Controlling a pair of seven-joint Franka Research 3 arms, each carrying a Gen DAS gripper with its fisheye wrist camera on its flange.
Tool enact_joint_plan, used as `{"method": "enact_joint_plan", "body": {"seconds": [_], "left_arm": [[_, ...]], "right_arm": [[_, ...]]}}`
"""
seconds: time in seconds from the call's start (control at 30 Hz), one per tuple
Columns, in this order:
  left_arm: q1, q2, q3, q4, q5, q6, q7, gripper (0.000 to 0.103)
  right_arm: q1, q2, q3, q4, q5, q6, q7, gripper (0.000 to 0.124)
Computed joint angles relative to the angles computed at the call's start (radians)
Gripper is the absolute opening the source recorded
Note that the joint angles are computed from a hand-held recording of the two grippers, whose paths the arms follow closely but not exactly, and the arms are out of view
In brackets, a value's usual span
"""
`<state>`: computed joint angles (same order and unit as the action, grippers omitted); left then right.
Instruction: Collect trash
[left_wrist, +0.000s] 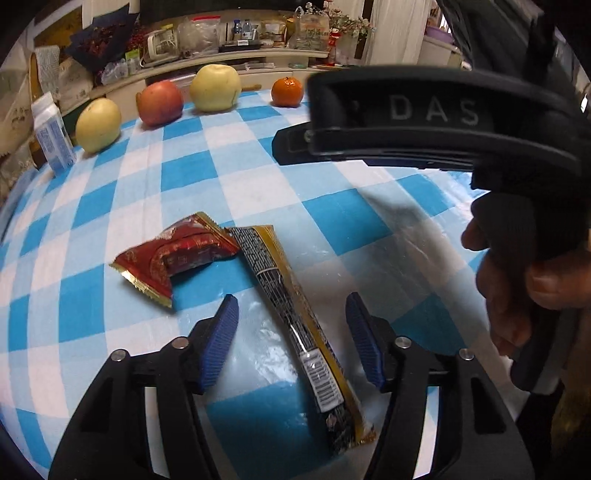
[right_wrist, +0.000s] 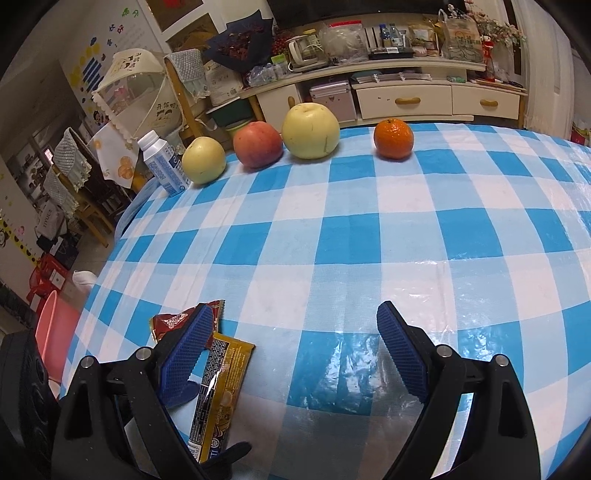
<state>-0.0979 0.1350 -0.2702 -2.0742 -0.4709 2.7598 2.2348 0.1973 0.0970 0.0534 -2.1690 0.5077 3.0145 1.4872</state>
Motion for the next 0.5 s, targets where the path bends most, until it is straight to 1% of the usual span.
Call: {"method": "enact_joint_plan", "body": {"seconds": [0.03, 0.07, 0.13, 0.17, 0.23, 0.33, 0.4, 0.5], "left_arm": [[-0.004, 0.002, 0.004, 0.001, 0.013, 0.008, -0.019, 0.039], [-0.004, 0.002, 0.006, 0.004, 0.018, 0.007, -0.033, 0.026], [0.0, 0.002, 0.008, 0.003, 0.021, 0.009, -0.045, 0.016], [0.006, -0.002, 0.005, -0.003, 0.005, 0.018, -0.04, 0.014], [0.023, -0.008, 0.0, -0.01, -0.057, 0.017, -0.017, 0.012], [0.041, -0.029, 0.009, -0.023, -0.123, 0.003, 0.012, 0.011], [0.047, -0.057, 0.025, -0.04, -0.153, -0.005, 0.035, 0.011], [0.049, -0.101, 0.058, -0.063, -0.202, -0.019, 0.065, 0.011]], "right_arm": [[-0.005, -0.002, 0.005, 0.001, 0.021, -0.002, -0.014, 0.089], [-0.004, -0.002, 0.002, 0.001, 0.016, -0.002, -0.009, 0.089], [-0.002, -0.004, 0.0, -0.001, 0.008, -0.002, -0.009, 0.089], [0.0, -0.005, 0.001, -0.001, 0.007, 0.0, -0.008, 0.089], [-0.001, -0.002, 0.006, 0.004, 0.018, -0.006, -0.024, 0.089], [-0.002, 0.007, 0.011, 0.018, 0.035, -0.03, -0.044, 0.089], [0.001, 0.016, 0.014, 0.028, 0.039, -0.043, -0.051, 0.089], [-0.005, 0.029, 0.035, 0.05, 0.096, -0.062, -0.112, 0.089]]}}
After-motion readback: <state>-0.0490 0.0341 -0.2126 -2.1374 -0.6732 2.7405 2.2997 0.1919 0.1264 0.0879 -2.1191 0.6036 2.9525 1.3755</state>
